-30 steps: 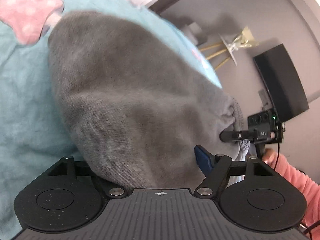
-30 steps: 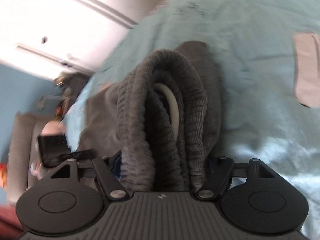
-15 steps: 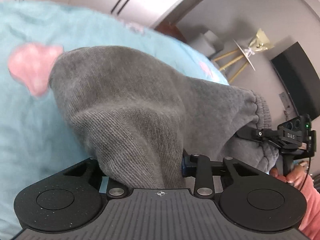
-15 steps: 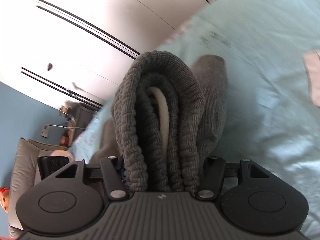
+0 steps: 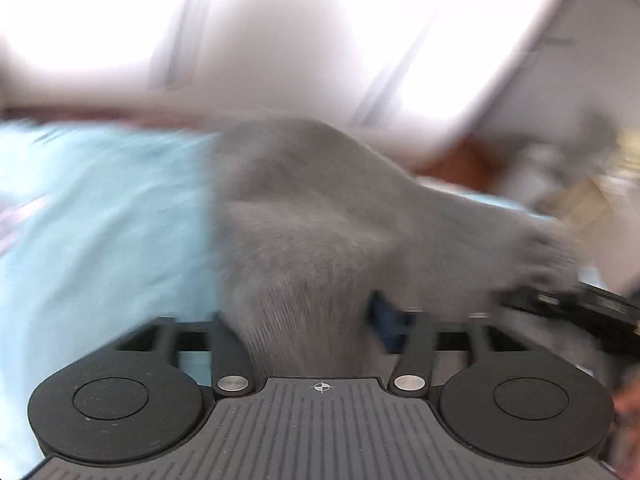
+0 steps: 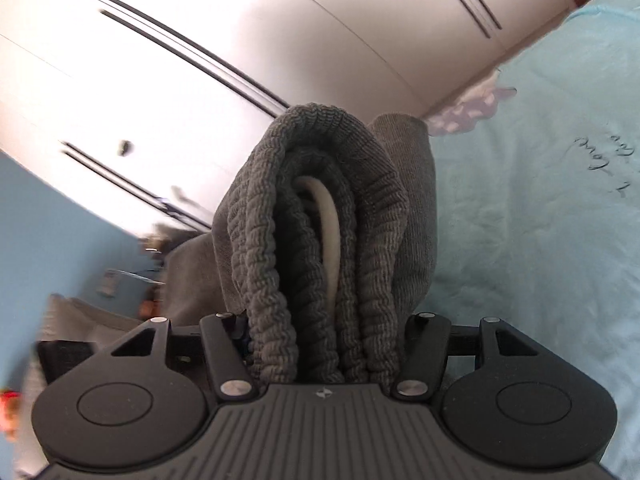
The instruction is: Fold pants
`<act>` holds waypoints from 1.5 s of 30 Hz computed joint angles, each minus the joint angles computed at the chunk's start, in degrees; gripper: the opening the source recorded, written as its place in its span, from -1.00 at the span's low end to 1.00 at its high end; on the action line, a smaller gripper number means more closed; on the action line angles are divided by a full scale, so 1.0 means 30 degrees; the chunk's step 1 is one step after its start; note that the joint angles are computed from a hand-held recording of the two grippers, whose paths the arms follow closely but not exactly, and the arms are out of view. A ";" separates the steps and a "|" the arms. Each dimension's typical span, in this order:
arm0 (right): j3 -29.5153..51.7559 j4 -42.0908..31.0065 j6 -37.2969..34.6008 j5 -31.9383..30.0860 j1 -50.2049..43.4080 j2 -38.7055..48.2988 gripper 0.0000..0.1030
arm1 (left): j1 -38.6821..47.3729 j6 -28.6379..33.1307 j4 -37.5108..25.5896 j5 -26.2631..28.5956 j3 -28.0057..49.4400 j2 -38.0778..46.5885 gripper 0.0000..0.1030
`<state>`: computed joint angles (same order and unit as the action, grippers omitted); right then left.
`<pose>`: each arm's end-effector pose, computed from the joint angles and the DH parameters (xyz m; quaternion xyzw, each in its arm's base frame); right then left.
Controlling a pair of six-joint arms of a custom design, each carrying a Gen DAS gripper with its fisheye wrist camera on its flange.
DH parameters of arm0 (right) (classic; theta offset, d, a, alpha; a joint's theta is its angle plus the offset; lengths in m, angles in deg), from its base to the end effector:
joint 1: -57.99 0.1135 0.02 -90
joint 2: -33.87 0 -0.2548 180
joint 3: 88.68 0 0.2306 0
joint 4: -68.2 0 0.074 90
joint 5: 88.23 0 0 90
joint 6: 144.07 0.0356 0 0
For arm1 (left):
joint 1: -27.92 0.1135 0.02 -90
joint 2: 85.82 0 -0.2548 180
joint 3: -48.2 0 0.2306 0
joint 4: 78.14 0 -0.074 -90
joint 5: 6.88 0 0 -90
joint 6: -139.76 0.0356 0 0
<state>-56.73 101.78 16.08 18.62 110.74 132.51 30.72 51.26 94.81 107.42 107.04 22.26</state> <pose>0.1535 0.1848 0.0946 0.2005 0.8492 0.3523 0.3383 0.3091 0.0004 0.0925 0.0504 0.9362 -0.1907 0.2908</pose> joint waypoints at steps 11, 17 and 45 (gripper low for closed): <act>0.7720 -1.8971 0.5841 0.9075 0.5484 0.0036 0.82 | 0.2921 0.5345 0.7657 -0.0586 -0.8747 -0.1978 0.83; 1.3996 -2.7390 0.7009 0.9001 0.6530 0.5700 0.88 | 0.5362 0.5756 0.4466 0.0999 -0.7769 -0.1906 0.86; 0.8522 -2.4257 1.9275 1.2470 1.2344 0.1208 0.89 | 0.5456 0.7012 0.3234 -0.3201 -1.2799 -0.9521 0.87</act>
<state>-31.17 29.00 73.90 56.03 147.77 136.13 47.09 72.29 104.51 97.82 68.64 -6.30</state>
